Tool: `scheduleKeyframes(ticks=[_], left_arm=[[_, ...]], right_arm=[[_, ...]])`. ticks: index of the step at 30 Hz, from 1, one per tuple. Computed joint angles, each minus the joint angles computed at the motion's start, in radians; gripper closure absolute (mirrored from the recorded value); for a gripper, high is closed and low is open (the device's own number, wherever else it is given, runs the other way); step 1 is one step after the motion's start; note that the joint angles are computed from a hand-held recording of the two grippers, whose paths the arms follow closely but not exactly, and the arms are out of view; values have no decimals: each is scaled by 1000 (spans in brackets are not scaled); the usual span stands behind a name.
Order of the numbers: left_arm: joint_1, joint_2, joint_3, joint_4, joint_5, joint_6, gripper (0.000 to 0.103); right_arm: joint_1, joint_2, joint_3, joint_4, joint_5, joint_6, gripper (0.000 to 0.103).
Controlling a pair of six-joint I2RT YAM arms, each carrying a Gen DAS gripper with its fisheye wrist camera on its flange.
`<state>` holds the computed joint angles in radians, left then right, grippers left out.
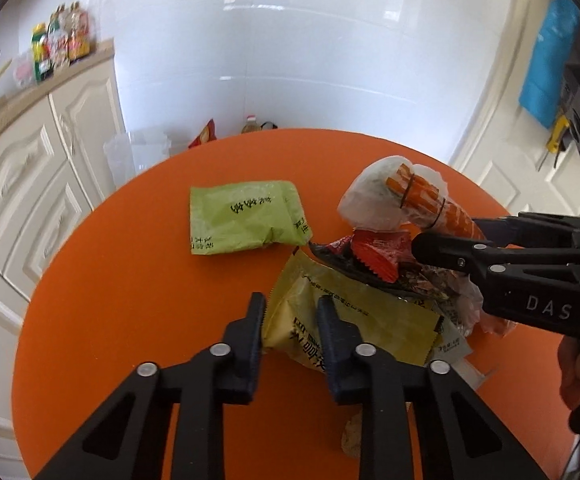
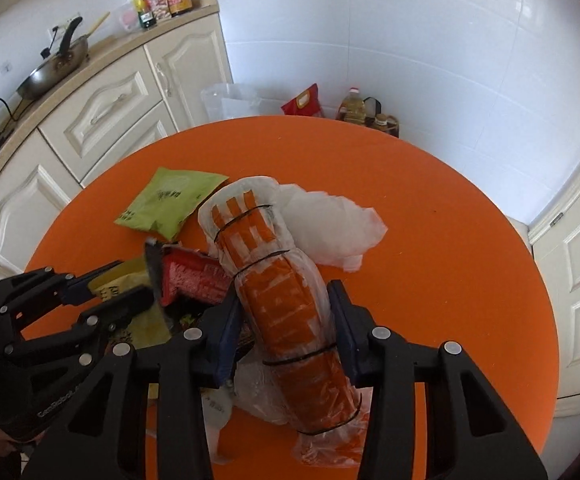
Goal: Collect trash
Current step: 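Grasp the orange-striped plastic bag with the right tool while the left grasps the yellow wrapper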
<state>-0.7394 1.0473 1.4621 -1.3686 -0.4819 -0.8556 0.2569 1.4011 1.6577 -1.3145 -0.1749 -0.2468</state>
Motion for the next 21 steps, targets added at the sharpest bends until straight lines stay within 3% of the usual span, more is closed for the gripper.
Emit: scheduleKeyframes(ticks=[6, 17, 18, 21], left_arm=[[284, 22, -17, 175, 223, 209, 89], [569, 155, 117, 280, 386, 382, 91], [606, 175, 149, 269, 440, 450, 91], [593, 208, 230, 250, 416, 450, 91]], right_arm=[[-78, -42, -4, -29, -70, -4, 64], [-170, -79, 29, -86, -140, -29, 65], [-173, -81, 31, -88, -144, -30, 65], [-194, -95, 47, -106, -164, -34, 65]])
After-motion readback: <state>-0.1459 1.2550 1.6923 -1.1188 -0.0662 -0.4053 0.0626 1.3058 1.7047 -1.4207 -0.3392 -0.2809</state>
